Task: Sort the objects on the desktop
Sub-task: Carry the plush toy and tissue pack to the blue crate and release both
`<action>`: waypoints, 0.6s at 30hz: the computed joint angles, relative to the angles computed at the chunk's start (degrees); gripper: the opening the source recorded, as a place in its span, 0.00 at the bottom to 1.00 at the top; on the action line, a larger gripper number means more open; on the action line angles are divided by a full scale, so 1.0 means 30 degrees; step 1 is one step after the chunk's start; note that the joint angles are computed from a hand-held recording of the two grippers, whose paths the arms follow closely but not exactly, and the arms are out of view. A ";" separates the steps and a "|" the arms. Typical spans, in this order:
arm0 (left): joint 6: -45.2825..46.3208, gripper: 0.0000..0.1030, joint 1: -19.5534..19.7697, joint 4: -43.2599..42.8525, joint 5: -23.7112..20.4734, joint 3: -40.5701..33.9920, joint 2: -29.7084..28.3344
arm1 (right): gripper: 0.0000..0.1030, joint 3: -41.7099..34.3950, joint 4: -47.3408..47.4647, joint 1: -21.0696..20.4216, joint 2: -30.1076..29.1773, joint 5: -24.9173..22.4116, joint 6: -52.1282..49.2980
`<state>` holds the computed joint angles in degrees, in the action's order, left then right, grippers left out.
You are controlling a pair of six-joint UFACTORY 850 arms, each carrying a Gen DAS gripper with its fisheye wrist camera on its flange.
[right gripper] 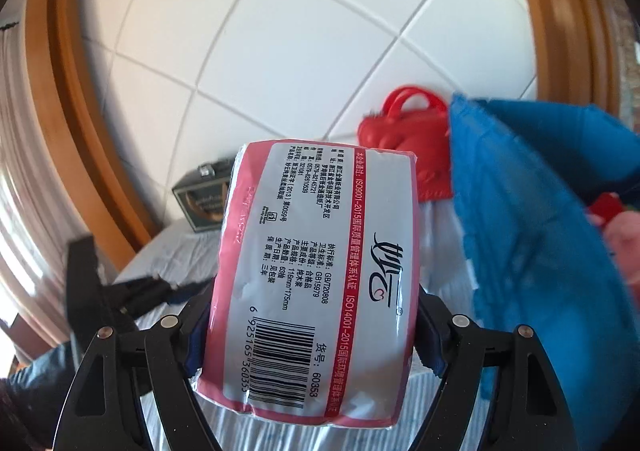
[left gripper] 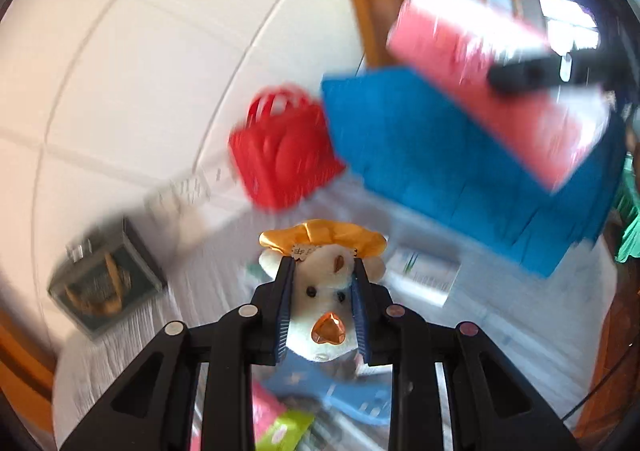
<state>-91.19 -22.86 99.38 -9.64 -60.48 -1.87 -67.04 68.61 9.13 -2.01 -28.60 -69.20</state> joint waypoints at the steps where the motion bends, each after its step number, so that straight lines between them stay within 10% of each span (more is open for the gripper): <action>1: -0.0170 0.25 -0.0385 0.0180 -0.0134 -0.0358 0.0125 | 0.77 0.0269 0.0031 -0.0161 0.0537 0.0188 -0.0036; 9: 0.0690 0.25 -0.4588 -0.0725 -0.3710 -0.4728 -0.1435 | 0.77 0.1390 0.1604 -0.3354 0.3900 0.0937 -0.2222; 18: 0.6472 0.27 -0.8004 -0.6775 -0.8545 -1.4088 -0.7944 | 0.77 -0.0596 0.1872 -0.7907 0.1881 0.0277 -0.4556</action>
